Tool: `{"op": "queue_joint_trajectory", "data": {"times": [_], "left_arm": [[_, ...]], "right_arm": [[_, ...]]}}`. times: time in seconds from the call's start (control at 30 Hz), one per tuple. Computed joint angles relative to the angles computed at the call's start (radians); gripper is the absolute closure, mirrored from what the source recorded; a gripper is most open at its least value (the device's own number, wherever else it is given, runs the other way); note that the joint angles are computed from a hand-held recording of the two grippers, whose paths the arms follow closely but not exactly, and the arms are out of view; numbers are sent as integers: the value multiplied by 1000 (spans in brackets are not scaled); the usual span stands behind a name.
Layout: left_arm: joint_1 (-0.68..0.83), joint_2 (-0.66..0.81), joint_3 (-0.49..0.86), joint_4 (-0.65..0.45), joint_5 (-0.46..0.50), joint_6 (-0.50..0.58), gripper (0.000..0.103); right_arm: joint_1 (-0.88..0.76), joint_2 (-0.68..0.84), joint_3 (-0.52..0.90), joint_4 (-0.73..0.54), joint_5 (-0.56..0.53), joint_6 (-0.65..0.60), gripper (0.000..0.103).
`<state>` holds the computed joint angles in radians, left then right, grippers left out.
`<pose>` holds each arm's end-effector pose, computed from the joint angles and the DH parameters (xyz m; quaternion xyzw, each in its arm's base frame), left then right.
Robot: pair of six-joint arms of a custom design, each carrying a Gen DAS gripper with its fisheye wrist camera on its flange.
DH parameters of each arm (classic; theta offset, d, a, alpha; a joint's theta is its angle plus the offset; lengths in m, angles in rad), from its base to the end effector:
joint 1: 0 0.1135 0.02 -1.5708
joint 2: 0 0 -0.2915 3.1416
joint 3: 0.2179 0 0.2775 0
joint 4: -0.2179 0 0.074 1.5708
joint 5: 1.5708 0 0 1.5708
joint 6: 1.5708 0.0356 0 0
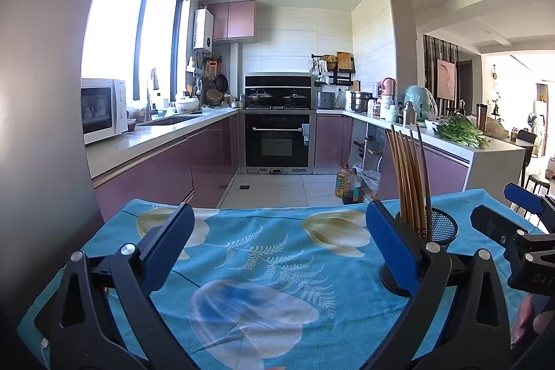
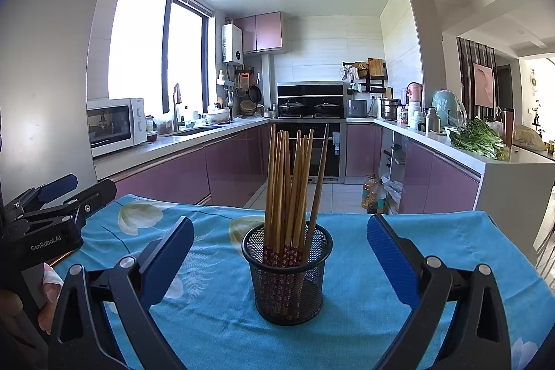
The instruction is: Organize utensils
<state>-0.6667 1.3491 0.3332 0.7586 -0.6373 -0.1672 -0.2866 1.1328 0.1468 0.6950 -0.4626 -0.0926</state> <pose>0.2087 -0.1373 0.1731 0.0006 0.7761 -0.0080 0.6306 0.1938 -0.0406 0.1543 -0.0606 0.7904 0.0711 0.6055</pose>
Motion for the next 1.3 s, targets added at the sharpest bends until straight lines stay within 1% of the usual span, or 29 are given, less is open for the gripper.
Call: {"op": "queue_joint_trajectory", "data": {"times": [0.3, 1.3], "left_arm": [[0, -1, 2, -9, 6, 2, 5], [-4, 10, 7, -7, -3, -4, 5]], "right_arm": [[-5, -11, 3, -18, -4, -3, 6], [-4, 6, 11, -12, 2, 10, 6]]}}
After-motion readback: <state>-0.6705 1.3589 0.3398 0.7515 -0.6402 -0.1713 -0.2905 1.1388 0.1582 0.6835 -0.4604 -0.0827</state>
